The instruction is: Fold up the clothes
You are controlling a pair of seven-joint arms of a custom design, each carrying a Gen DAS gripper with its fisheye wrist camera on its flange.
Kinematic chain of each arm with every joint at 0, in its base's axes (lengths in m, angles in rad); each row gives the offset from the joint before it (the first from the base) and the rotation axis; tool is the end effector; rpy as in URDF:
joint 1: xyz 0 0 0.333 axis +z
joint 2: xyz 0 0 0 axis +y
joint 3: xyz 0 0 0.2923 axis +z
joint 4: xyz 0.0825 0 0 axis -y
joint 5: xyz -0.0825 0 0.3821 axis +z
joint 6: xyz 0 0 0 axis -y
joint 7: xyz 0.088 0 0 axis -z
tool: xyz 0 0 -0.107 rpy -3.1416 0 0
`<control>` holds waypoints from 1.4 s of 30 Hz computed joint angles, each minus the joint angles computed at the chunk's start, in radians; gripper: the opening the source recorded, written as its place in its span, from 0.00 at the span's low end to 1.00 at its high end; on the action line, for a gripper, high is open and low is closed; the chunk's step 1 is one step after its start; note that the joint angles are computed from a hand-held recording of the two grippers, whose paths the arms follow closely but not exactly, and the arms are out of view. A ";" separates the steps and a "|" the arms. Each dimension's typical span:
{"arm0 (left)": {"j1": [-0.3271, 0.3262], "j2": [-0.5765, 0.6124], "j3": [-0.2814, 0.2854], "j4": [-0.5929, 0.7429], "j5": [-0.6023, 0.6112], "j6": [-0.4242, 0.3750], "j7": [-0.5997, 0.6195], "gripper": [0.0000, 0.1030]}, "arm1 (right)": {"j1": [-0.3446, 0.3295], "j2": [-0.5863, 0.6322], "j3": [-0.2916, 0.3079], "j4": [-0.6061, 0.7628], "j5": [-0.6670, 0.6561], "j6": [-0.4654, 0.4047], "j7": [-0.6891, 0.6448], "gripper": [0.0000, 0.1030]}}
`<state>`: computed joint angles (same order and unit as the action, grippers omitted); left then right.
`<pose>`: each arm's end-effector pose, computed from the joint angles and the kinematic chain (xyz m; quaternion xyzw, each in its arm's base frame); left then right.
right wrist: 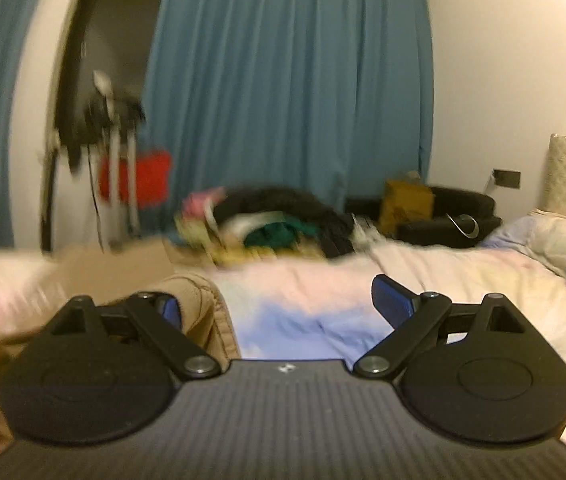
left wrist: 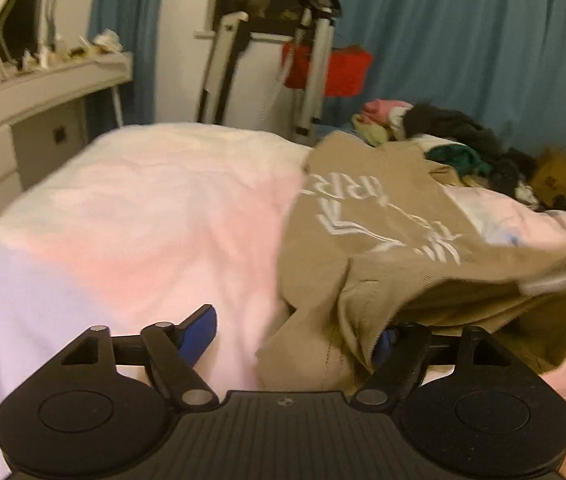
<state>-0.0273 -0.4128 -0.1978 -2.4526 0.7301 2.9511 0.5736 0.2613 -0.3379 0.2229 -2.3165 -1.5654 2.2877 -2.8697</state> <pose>0.4463 -0.1546 0.5162 -0.6533 0.5958 -0.3451 0.3147 0.4422 0.2140 0.5034 -0.4478 0.6371 -0.5444 0.3116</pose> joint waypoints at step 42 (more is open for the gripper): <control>-0.151 0.091 0.137 0.894 -0.422 -0.218 0.488 0.97 | -0.190 -0.266 0.037 0.487 0.612 0.202 -0.883 0.90</control>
